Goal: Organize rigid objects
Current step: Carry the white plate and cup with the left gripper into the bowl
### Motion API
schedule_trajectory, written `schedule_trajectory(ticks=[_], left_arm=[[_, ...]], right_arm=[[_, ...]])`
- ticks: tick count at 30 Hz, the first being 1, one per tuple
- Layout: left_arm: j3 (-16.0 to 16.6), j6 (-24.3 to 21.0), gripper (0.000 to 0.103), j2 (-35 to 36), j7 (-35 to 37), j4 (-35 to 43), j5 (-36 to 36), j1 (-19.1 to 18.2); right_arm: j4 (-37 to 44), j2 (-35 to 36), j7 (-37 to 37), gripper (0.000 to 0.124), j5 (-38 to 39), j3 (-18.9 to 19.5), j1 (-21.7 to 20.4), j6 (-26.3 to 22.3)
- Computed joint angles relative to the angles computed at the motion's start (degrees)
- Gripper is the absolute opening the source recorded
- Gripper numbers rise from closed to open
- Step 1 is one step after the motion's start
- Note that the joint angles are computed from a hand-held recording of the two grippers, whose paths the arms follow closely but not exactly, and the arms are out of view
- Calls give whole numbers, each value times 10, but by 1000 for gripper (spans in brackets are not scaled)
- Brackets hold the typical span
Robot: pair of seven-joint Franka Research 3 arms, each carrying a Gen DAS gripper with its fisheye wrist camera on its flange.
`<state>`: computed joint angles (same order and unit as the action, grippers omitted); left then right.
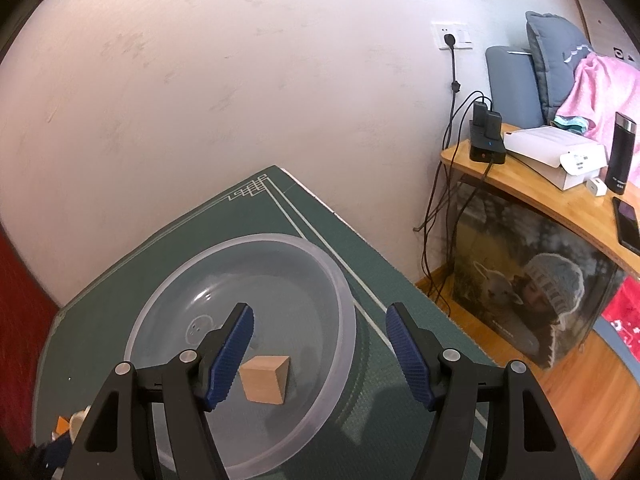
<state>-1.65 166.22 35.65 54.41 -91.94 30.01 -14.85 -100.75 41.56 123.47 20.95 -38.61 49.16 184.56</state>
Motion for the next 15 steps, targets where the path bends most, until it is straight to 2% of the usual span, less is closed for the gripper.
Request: schedule_trajectory(ticks=[6,9,12,15], left_arm=[[-6,-15,62,43,20,69,-7,-5],[-28,-32,62,67,51,105,-30,8],[-46,-50,73,75,81,119,-58,22],[-25,-39,75,66,63,106,-59,10]], right_arm=[[1,3,7,72,3,-4,1,-3],[2,5,14,72,3,-9,3,-5],[3,6,20,72,1,-10,2,-8],[1,5,25,72,-3,-9,1,-7]])
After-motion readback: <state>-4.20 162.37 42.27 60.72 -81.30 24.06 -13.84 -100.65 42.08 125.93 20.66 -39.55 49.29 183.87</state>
